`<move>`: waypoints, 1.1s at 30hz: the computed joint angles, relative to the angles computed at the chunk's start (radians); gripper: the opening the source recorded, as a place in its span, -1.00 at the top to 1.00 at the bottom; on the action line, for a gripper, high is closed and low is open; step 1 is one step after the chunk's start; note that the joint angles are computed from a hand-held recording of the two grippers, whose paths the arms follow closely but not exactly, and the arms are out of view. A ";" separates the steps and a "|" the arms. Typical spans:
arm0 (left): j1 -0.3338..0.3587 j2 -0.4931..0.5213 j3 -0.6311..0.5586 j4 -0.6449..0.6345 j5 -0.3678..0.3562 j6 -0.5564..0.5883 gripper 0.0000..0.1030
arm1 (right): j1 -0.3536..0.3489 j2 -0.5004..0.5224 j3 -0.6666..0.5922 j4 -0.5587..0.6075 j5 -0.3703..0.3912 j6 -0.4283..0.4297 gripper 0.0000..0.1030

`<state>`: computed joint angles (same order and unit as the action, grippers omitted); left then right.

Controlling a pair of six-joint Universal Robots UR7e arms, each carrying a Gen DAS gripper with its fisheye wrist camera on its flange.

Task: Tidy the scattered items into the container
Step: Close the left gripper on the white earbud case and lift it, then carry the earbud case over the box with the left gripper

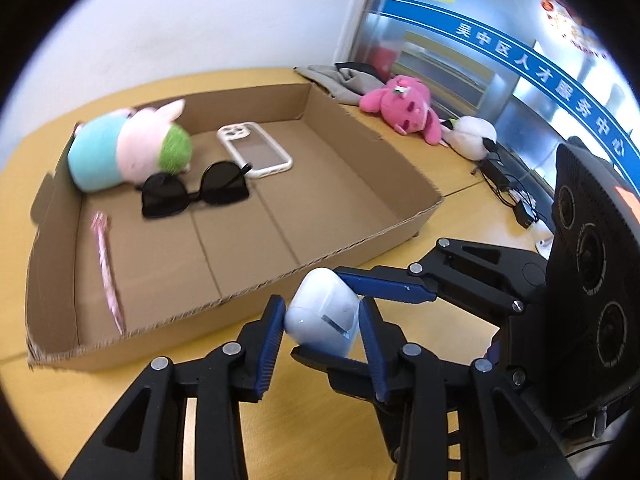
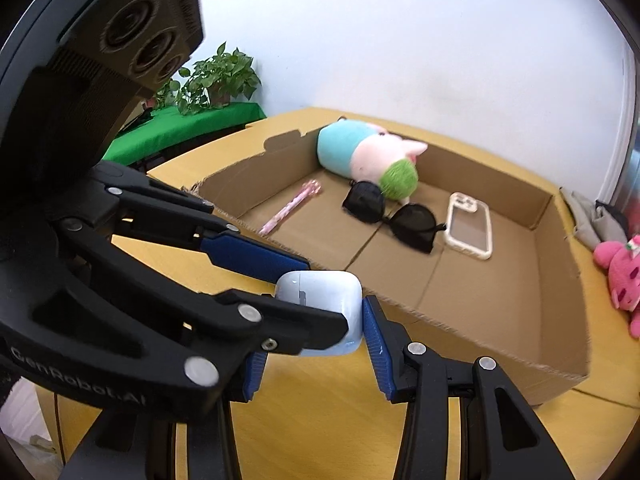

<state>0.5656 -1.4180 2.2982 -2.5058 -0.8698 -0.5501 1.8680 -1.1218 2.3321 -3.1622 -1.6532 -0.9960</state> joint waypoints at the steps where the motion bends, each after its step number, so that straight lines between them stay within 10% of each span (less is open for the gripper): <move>1: -0.001 0.008 -0.011 0.008 0.002 0.010 0.27 | 0.000 -0.001 -0.002 -0.001 0.000 -0.002 0.07; 15: 0.001 0.051 -0.112 0.098 -0.003 0.118 0.26 | 0.018 -0.011 -0.014 -0.076 0.004 -0.119 0.07; 33: 0.181 0.152 -0.294 0.075 -0.087 0.326 0.30 | 0.038 0.126 -0.292 0.162 -0.058 -0.113 0.07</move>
